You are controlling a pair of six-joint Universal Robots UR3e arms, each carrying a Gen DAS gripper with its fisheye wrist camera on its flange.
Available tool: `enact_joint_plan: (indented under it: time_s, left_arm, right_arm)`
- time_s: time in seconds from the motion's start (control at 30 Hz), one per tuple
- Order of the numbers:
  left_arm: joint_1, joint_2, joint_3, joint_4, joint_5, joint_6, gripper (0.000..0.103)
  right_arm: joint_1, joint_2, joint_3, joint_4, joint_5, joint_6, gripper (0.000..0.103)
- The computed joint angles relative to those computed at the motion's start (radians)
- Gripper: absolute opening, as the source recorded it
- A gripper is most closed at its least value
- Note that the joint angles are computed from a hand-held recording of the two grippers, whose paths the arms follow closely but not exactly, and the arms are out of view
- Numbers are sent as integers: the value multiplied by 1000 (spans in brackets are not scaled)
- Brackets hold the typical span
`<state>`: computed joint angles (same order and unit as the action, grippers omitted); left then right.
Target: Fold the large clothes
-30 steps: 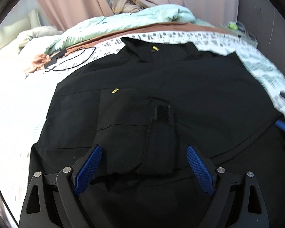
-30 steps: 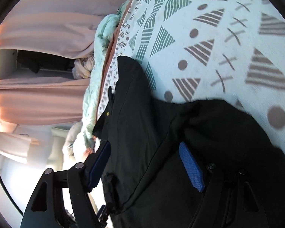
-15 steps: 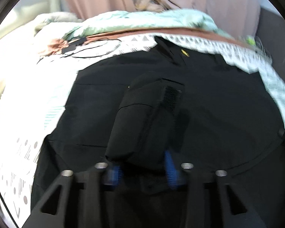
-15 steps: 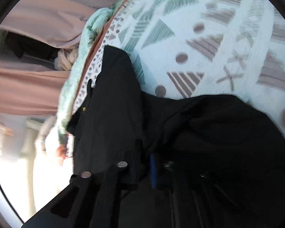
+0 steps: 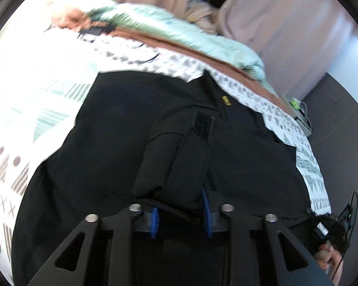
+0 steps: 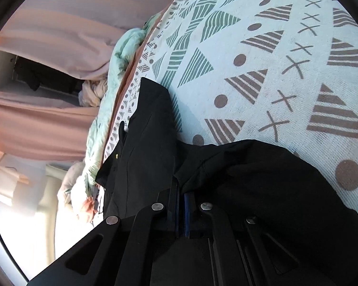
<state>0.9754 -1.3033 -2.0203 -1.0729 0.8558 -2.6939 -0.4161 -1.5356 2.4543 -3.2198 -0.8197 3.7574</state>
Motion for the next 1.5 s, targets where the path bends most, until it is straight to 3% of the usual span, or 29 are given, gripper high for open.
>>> enact_joint_plan:
  time_s: [0.07, 0.17, 0.23, 0.3, 0.37, 0.5, 0.6, 0.63, 0.67, 0.7, 0.77, 0.97, 1.17, 1.3, 1.4, 1.5]
  left_arm:
    - [39, 26, 1, -38, 4, -6, 52]
    - [99, 99, -29, 9, 38, -50, 60]
    - [166, 136, -21, -46, 8, -20, 67]
    - [214, 140, -2, -135, -35, 24, 69]
    - [215, 130, 0, -144, -29, 30, 69]
    - [115, 78, -15, -7, 115, -46, 69]
    - [74, 55, -27, 19, 185, -40, 69]
    - [58, 40, -33, 43, 210, -44, 65]
    - [43, 33, -43, 68, 236, -50, 49]
    - [10, 17, -44, 100, 290, -74, 42]
    - [4, 8, -50, 111, 296, -78, 30]
    - [-14, -15, -57, 150, 250, -78, 19]
    - [-47, -74, -46, 305, 269, -133, 15]
    - [3, -53, -51, 340, 243, -160, 16]
    - [61, -27, -19, 243, 183, -143, 16]
    - [125, -6, 41, 28, 101, -64, 25]
  right_arm:
    - [24, -7, -5, 9, -30, 6, 2]
    - [48, -5, -20, 25, -50, 13, 2]
    - [51, -14, -23, 39, -65, 7, 2]
    - [47, -11, -22, 39, -56, 10, 2]
    - [47, -12, -22, 47, -59, 6, 3]
    - [47, -16, -23, 58, -58, 2, 3]
    - [51, -11, -25, 50, -60, 4, 3]
    - [54, -9, -24, 44, -66, 9, 3]
    - [55, -9, -23, 40, -68, 9, 3]
    - [55, -10, -23, 38, -71, 9, 3]
    - [54, -18, -25, 37, -80, 10, 3]
    - [-21, -93, 48, 26, -53, 19, 2]
    - [20, -106, 39, 38, -94, 26, 2]
    - [46, -74, 15, 40, -91, 25, 3]
    - [61, -49, -7, 41, -94, 21, 3]
    - [55, -47, -20, 70, -84, 11, 4]
